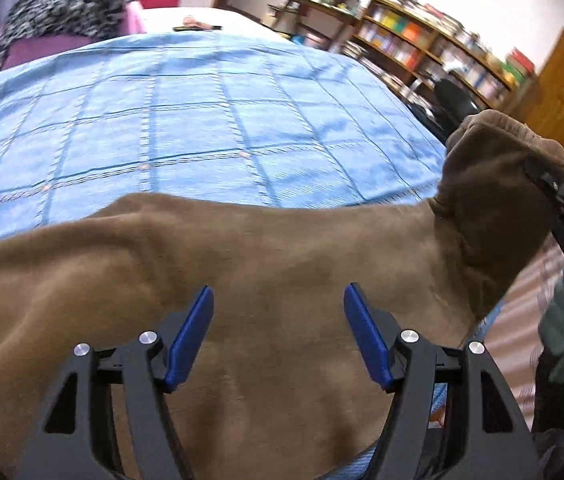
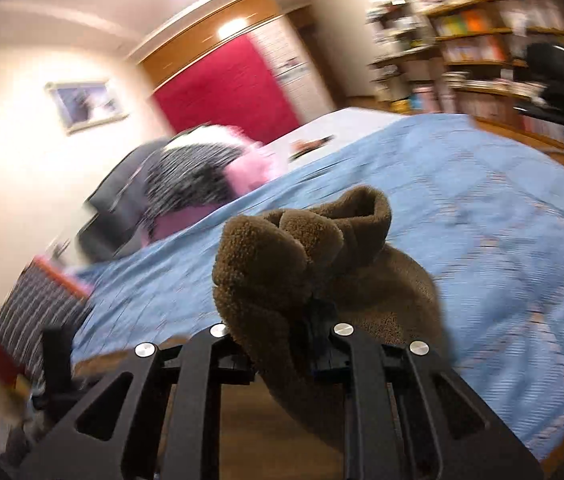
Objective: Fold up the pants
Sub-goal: 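Lay the cuff onto the folded pants with the right gripper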
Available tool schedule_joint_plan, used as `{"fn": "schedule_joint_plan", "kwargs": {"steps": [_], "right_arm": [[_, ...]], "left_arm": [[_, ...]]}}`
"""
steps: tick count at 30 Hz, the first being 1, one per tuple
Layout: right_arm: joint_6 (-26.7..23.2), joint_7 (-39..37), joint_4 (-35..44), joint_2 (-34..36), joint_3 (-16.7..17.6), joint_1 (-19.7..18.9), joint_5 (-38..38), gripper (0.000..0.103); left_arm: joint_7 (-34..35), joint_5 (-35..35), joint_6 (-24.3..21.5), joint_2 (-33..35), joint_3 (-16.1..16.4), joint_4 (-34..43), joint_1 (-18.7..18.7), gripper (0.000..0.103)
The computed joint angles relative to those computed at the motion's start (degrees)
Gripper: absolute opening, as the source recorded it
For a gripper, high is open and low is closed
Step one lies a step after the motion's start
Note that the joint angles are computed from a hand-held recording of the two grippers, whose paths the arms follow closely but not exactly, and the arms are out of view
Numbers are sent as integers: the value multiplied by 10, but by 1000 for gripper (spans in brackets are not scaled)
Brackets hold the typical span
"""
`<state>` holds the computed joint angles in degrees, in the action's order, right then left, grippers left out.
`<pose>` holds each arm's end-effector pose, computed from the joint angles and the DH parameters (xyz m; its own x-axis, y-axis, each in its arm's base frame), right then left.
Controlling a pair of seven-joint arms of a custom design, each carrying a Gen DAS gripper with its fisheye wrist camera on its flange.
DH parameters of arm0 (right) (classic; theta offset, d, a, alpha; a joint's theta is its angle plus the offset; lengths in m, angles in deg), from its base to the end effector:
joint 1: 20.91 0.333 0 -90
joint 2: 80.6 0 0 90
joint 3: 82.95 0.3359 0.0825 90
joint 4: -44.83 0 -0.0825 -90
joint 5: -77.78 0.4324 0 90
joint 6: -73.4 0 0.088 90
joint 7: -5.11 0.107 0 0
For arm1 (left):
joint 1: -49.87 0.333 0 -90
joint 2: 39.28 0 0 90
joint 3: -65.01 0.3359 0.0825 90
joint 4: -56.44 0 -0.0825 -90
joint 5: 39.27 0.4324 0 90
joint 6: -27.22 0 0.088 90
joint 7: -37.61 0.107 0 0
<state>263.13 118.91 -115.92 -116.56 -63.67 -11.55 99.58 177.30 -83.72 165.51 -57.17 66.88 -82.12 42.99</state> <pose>0.3707 0.1660 0.4962 0.0126 -0.8858 -0.4639 -0.4989 0.3965 -0.7707 0.5042 -0.0476 0.4544 -0.4871 -0.8173 0.3076 -0.7975 0.2728 -0.5382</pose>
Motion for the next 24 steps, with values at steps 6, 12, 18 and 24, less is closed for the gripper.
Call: {"fn": "schedule_joint_plan", "kwargs": {"steps": [6,12,18,24], "right_arm": [[18,-50,96,132,-112,161,-46,18],[-34,-106,176,224,-140,253,-53,18],[-115,-144,239,298,-43,183,-116,18],[-146,-315,252,319,-85,255,26,20]], "left_arm": [[-9,9,7,-10,16,-13,24,68],[-11,7,11,-25,37,-27,41,68],[-23,17,21,-37,49,-33,53,68],[-15,17,20,-32,55,-28,53,68]]}}
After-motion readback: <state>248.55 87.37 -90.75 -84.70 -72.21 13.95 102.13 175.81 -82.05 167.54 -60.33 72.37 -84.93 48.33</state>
